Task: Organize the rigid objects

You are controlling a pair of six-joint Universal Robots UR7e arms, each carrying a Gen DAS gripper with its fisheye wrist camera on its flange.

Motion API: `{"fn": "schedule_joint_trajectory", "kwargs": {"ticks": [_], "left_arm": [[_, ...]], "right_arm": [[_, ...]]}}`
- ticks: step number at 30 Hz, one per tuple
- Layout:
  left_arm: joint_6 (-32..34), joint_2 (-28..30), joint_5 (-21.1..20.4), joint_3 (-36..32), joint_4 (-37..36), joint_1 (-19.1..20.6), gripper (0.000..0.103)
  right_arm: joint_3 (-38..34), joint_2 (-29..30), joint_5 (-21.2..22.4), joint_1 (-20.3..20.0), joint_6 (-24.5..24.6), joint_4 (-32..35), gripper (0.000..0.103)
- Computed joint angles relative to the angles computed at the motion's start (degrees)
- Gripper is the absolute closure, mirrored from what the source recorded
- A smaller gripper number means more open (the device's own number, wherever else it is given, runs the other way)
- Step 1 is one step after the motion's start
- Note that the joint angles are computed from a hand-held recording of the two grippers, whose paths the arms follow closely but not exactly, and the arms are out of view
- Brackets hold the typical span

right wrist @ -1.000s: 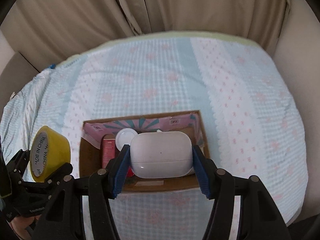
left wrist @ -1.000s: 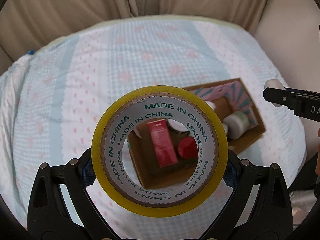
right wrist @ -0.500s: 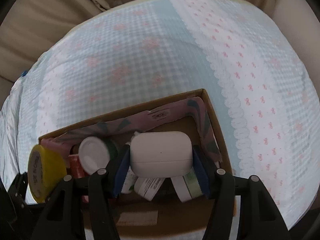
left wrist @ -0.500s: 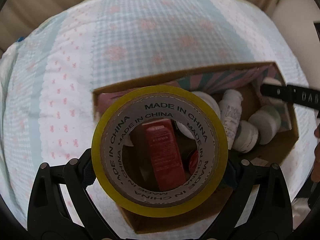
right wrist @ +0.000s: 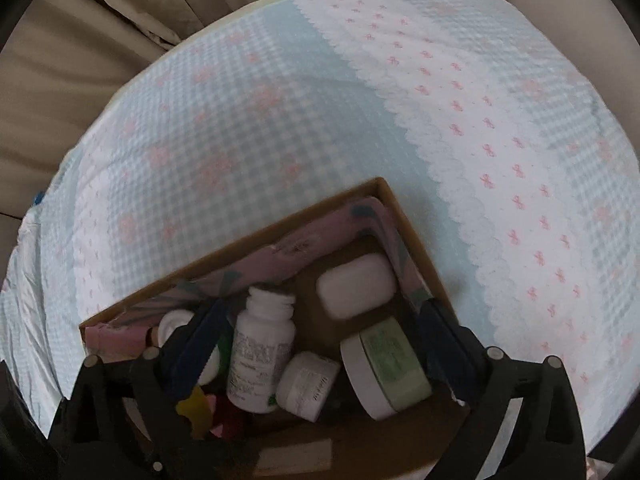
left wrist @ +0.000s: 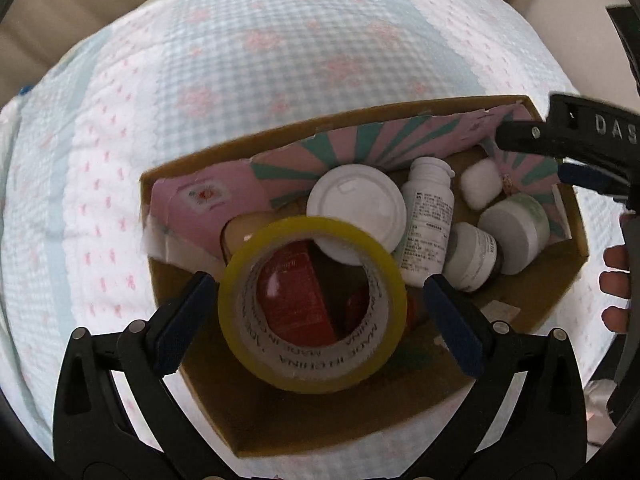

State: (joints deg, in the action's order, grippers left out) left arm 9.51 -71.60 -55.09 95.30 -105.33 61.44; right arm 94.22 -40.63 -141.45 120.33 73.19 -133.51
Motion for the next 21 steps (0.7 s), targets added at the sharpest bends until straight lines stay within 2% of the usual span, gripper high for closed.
{"fn": "schedule_joint_trajectory", "kwargs": {"ticks": [3,7,13,21], "left_arm": [[-1.43,-1.16,-0.37,0.14,0.55,-0.05,0.000],[-1.40,-2.94,-0.66,0.81,0.34,-0.70,0.000],[-1.92,-4.97,-0.72,1.16,0.36,-2.68,0.000],[-7.58,-9.73,0.90,1.93,3.14,-8.76,0.000]], "right_arm": [[-0.15,-0.43,0.23,0.94,1.34,2.58,0.006],[1.01,-0.94,1.46,1.97,0.69,0.60,0.006],[1.94,-1.69,0.76,4.07,1.05,-0.57,0.006],[2.41,-4.51,0.19,7.41,-1.06,0.75,0.006]]}}
